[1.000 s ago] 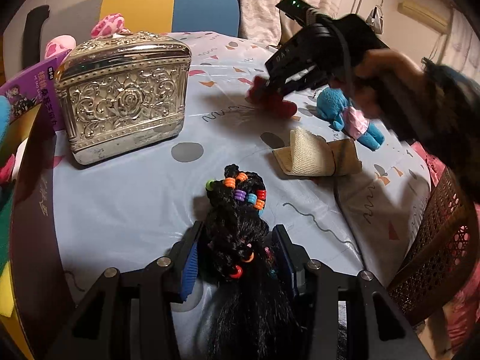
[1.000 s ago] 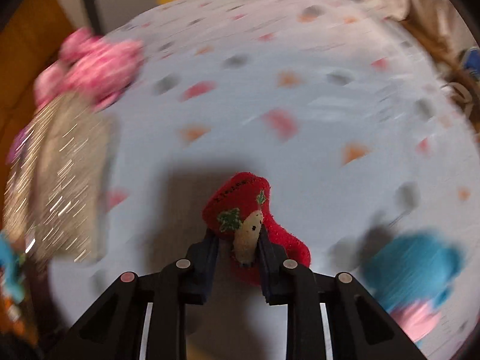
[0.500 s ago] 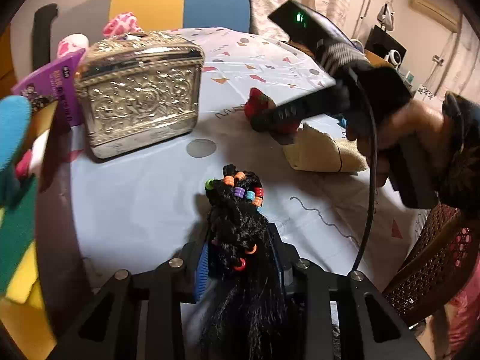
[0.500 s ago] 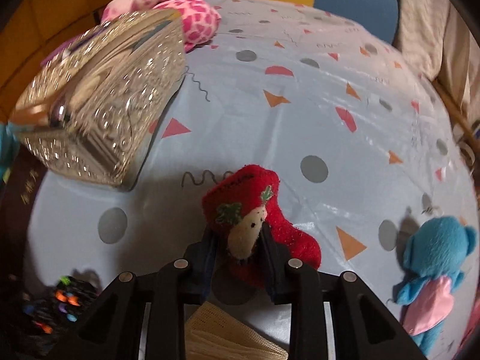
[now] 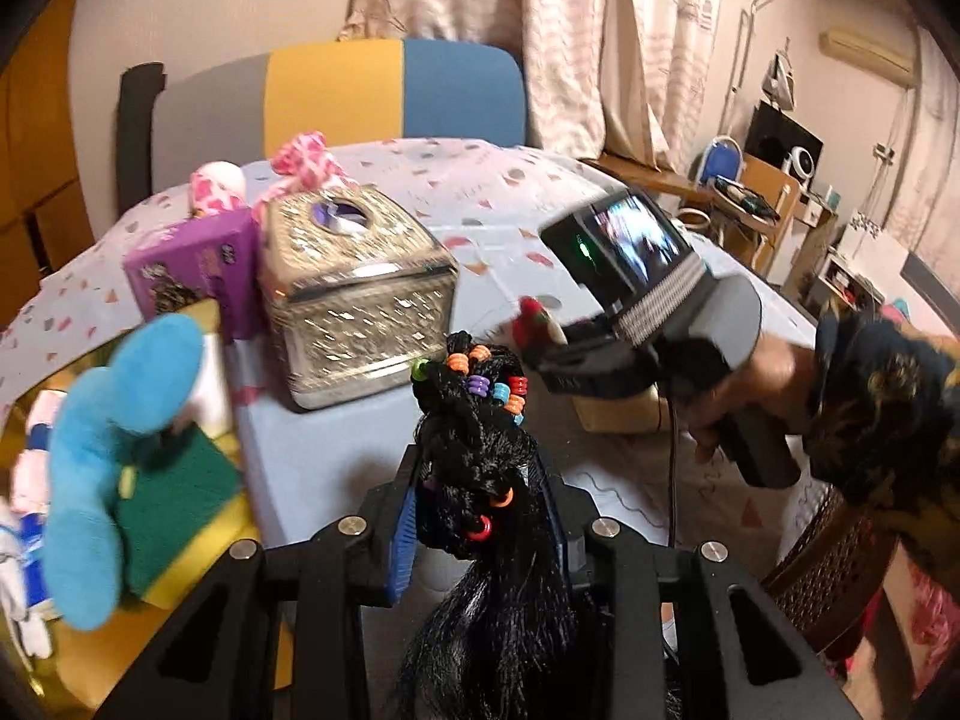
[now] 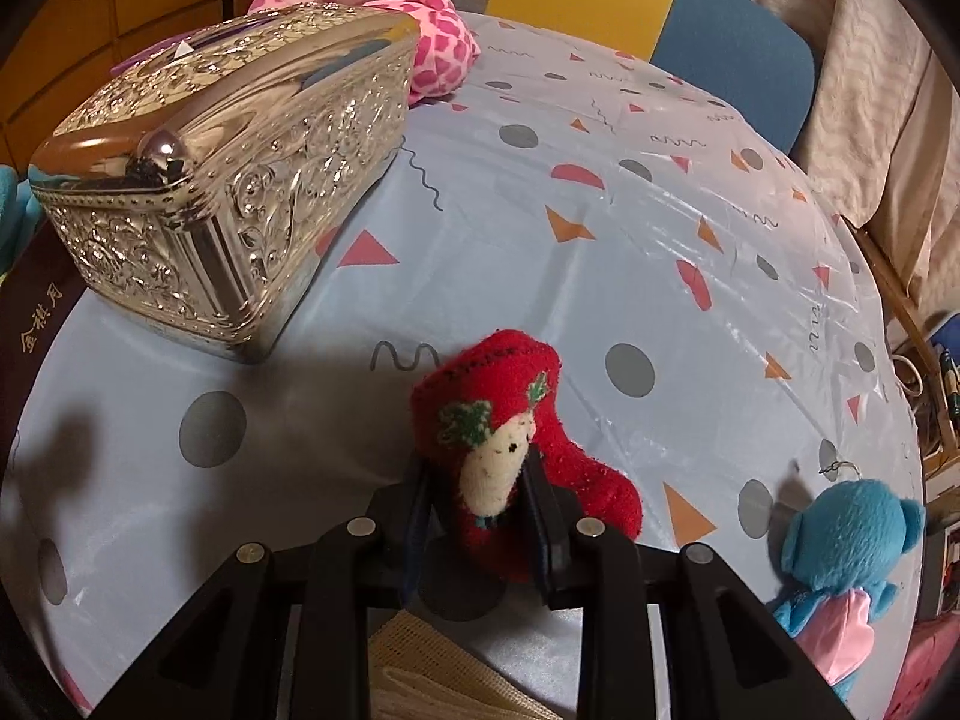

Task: Organize soft objects
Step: 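Carry the black hair piece into the gold tray and open the left tool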

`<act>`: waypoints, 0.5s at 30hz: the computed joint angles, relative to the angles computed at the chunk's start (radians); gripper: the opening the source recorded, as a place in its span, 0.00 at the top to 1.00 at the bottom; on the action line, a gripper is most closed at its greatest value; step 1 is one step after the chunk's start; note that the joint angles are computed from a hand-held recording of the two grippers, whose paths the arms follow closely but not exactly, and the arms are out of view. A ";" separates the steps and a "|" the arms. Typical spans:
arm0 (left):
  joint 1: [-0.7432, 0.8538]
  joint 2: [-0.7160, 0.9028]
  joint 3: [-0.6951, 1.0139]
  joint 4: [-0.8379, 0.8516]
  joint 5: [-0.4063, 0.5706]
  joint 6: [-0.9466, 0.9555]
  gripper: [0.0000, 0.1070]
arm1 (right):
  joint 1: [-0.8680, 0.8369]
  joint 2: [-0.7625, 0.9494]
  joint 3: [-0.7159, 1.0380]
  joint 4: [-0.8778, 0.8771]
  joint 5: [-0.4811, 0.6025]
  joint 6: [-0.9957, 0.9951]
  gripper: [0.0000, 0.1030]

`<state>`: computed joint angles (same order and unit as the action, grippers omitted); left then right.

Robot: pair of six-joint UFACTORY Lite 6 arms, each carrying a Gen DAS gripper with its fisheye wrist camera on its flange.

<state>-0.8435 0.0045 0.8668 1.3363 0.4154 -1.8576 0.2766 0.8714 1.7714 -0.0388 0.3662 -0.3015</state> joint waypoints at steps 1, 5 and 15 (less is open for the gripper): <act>0.003 -0.025 -0.009 -0.023 0.012 0.019 0.68 | 0.003 -0.007 -0.012 -0.014 -0.009 0.007 0.72; 0.012 -0.060 -0.014 -0.055 0.045 0.046 0.68 | 0.007 -0.033 -0.052 -0.033 -0.028 0.014 0.72; 0.079 -0.200 -0.119 -0.126 0.046 0.086 0.68 | 0.012 -0.023 -0.043 -0.072 -0.032 0.033 0.72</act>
